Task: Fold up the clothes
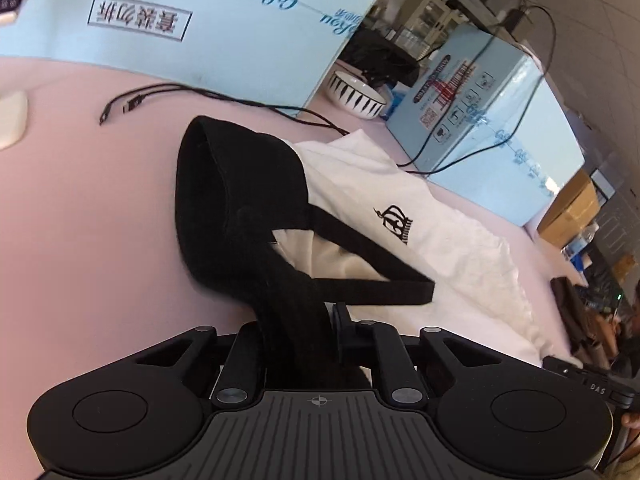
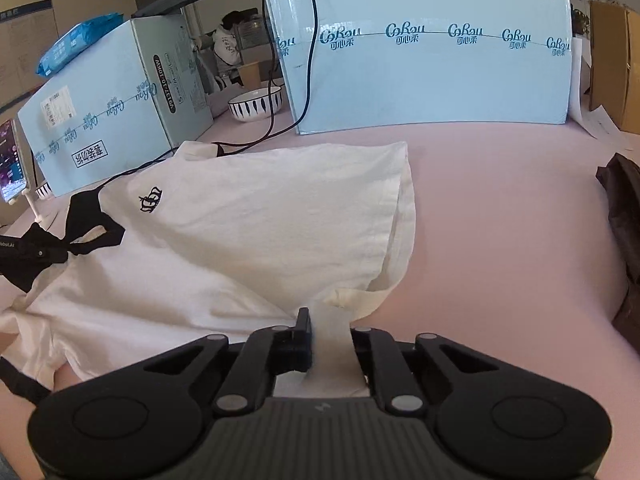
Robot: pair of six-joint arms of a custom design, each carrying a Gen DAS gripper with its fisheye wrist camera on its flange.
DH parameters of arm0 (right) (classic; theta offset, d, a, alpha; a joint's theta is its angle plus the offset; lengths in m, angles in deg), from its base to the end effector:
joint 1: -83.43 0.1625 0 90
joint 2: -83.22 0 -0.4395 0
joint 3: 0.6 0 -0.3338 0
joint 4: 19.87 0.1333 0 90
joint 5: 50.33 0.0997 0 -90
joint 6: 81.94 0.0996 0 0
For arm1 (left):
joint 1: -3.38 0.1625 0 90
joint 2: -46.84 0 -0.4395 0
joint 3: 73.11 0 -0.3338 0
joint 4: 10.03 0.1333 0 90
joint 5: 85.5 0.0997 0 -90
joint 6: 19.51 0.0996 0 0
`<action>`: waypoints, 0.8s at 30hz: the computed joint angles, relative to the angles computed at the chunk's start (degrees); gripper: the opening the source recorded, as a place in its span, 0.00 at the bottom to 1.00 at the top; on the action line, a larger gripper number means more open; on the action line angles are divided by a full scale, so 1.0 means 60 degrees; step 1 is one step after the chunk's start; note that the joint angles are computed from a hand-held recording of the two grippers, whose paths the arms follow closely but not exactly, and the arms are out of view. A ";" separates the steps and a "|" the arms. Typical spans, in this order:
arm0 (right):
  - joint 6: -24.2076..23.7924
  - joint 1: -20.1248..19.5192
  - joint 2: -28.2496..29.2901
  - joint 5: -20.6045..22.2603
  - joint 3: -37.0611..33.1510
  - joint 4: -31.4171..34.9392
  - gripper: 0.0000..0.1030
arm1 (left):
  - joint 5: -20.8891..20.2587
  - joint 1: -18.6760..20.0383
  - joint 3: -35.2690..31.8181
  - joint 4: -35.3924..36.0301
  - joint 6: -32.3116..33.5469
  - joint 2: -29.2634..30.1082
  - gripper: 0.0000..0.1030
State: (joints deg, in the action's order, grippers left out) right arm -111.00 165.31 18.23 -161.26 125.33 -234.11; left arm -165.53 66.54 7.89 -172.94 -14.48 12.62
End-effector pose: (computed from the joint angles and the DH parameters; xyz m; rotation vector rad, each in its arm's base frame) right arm 0.0295 -0.4849 0.3163 0.1542 -2.2189 1.1610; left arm -0.1929 -0.7146 0.1223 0.7582 2.8748 -0.7264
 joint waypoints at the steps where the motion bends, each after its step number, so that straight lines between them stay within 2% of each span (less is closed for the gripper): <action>1: -0.0223 0.0029 0.0025 0.0124 -0.0121 -0.0120 0.08 | -0.0103 0.0000 -0.0125 -0.0159 0.0073 0.0055 0.11; 4: -0.0655 0.0103 0.0408 0.0108 -0.0887 -0.0624 0.08 | -0.0079 -0.0080 -0.0654 -0.0977 0.0200 0.0426 0.11; 6: -0.0801 0.0154 0.1070 -0.0372 -0.1862 -0.0562 0.13 | 0.0204 -0.0147 -0.1335 -0.1311 0.0246 0.0886 0.13; 7: -0.0803 0.0170 0.1337 -0.0670 -0.2259 -0.0430 0.25 | 0.0441 -0.0177 -0.1673 -0.1240 0.0286 0.1118 0.17; 8: -0.0867 0.0245 0.1670 -0.1318 -0.2714 -0.0338 0.39 | 0.0841 -0.0183 -0.2263 -0.0971 0.0296 0.1485 0.34; 9: -0.0992 0.0284 0.2031 -0.1937 -0.3178 -0.0313 0.44 | 0.1295 -0.0192 -0.2883 -0.0506 0.0143 0.1816 0.47; 10: -0.1014 0.0335 0.2160 -0.2156 -0.3241 -0.0688 0.52 | 0.1747 -0.0198 -0.3354 0.0218 -0.0386 0.1973 0.74; 11: -0.1065 0.0314 0.2211 -0.2014 -0.3087 -0.1358 0.54 | 0.1798 -0.0170 -0.3425 0.0542 -0.0760 0.1909 0.78; 12: -0.0882 0.0252 0.2084 -0.1516 -0.2654 -0.2166 0.57 | 0.1458 -0.0073 -0.3183 0.0466 -0.1037 0.1682 0.79; 13: -0.0606 0.0178 0.1866 -0.1003 -0.2232 -0.2575 0.66 | 0.0920 0.0067 -0.2770 0.0319 -0.1218 0.1320 0.83; 14: -0.0107 0.0030 0.1377 -0.0090 -0.1589 -0.2583 0.70 | 0.0498 0.0187 -0.2367 0.0177 -0.1432 0.0966 0.84; 16: 0.0681 -0.0310 0.0297 0.1860 -0.0469 -0.1400 0.70 | 0.0418 0.0256 -0.1646 0.0019 -0.1907 0.0361 0.84; 18: 0.1165 -0.0521 -0.0459 0.3364 0.0000 0.0599 0.70 | 0.0141 0.0311 -0.0913 0.0520 -0.2072 -0.0384 0.84; 19: 0.1351 -0.0515 -0.0559 0.3797 0.0000 0.1599 0.69 | -0.0150 0.0326 -0.0715 0.0981 -0.1926 -0.0622 0.84; 20: 0.1527 -0.0472 -0.0587 0.4104 -0.0097 0.2599 0.68 | -0.0634 0.0330 -0.0364 0.1675 -0.1663 -0.0932 0.84; 21: 0.1777 -0.0348 -0.0571 0.4103 -0.0332 0.3526 0.68 | -0.0950 0.0301 -0.0083 0.2137 -0.1530 -0.1081 0.84; 22: 0.2021 -0.0218 -0.0462 0.3984 -0.0553 0.4053 0.66 | -0.1059 0.0271 0.0089 0.2211 -0.1519 -0.1094 0.84; 24: 0.2687 0.0082 0.0319 0.3496 -0.1107 0.4331 0.60 | -0.1323 0.0143 0.0593 0.2158 -0.1511 -0.0992 0.84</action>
